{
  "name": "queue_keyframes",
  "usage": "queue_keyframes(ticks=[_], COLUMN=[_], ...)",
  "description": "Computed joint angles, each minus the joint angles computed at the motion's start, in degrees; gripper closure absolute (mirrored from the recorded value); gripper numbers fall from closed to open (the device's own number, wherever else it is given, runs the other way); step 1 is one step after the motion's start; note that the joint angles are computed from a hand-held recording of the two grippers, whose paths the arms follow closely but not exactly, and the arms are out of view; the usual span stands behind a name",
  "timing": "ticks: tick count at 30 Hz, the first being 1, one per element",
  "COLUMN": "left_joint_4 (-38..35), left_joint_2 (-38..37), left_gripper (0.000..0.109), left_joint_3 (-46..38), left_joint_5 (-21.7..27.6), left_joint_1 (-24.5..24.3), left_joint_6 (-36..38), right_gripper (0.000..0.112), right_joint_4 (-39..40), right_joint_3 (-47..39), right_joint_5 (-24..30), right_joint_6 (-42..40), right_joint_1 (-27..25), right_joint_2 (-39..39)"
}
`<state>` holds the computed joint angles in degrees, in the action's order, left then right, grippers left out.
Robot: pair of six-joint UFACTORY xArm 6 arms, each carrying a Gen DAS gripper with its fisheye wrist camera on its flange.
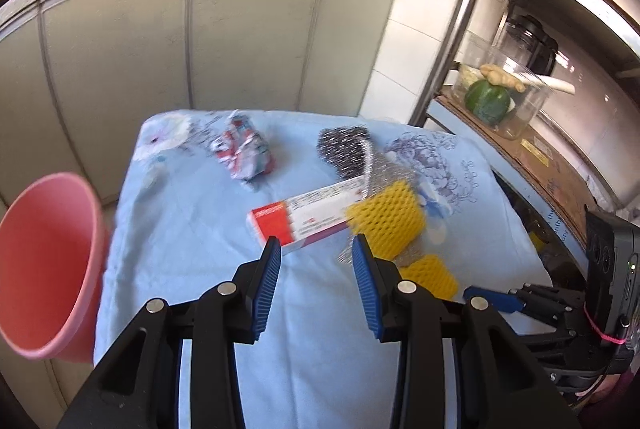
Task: Collect trash
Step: 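Grasp a yellow foam net with left tool while right tool grasps the other yellow net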
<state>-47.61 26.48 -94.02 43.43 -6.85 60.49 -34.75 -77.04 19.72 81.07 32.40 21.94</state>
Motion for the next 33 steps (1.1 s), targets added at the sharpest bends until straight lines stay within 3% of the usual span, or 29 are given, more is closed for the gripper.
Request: queue_keyframes(ticks=[6, 12, 14, 15, 17, 19, 27, 33], left_joint_4=[1.6, 3.6, 3.3, 2.9, 1.2, -0.2, 0.1, 0.3], left_joint_2=[4.2, 9.1, 9.2, 9.1, 8.1, 6.5, 3.0, 1.0], left_gripper=[0.072, 0.072, 0.072, 0.077, 0.099, 0.104, 0.105, 0.105], left_joint_3=[-4.8, -10.4, -9.7, -9.2, -7.5, -5.1, -1.2, 1.7], left_joint_5=[-0.4, 1.4, 0.5, 0.5, 0.2, -0.4, 6.3, 10.4], left_joint_1=[-3.3, -5.1, -5.4, -5.5, -5.4, -5.2, -2.2, -0.2], left_joint_6=[2.0, 2.0, 3.1, 4.0, 6.3, 8.6, 8.0, 6.5], right_gripper=[0.065, 0.065, 0.065, 0.065, 0.065, 0.065, 0.065, 0.065], right_joint_4=[7.0, 12.1, 11.9, 12.0, 12.2, 12.0, 10.0, 2.2], right_joint_3=[3.0, 2.0, 1.2, 0.8, 0.3, -0.2, -3.1, -3.2], right_joint_5=[-8.7, -10.2, -10.0, -9.8, -9.4, -9.1, -8.5, -9.7], right_joint_6=[-1.5, -5.0, -4.8, -5.0, -5.4, -5.5, -2.8, 5.9], right_joint_1=[-0.6, -0.5, -0.6, -0.6, -0.5, -0.6, -1.1, -2.1], right_joint_2=[0.5, 2.0, 2.5, 2.7, 3.0, 3.3, 5.3, 5.5])
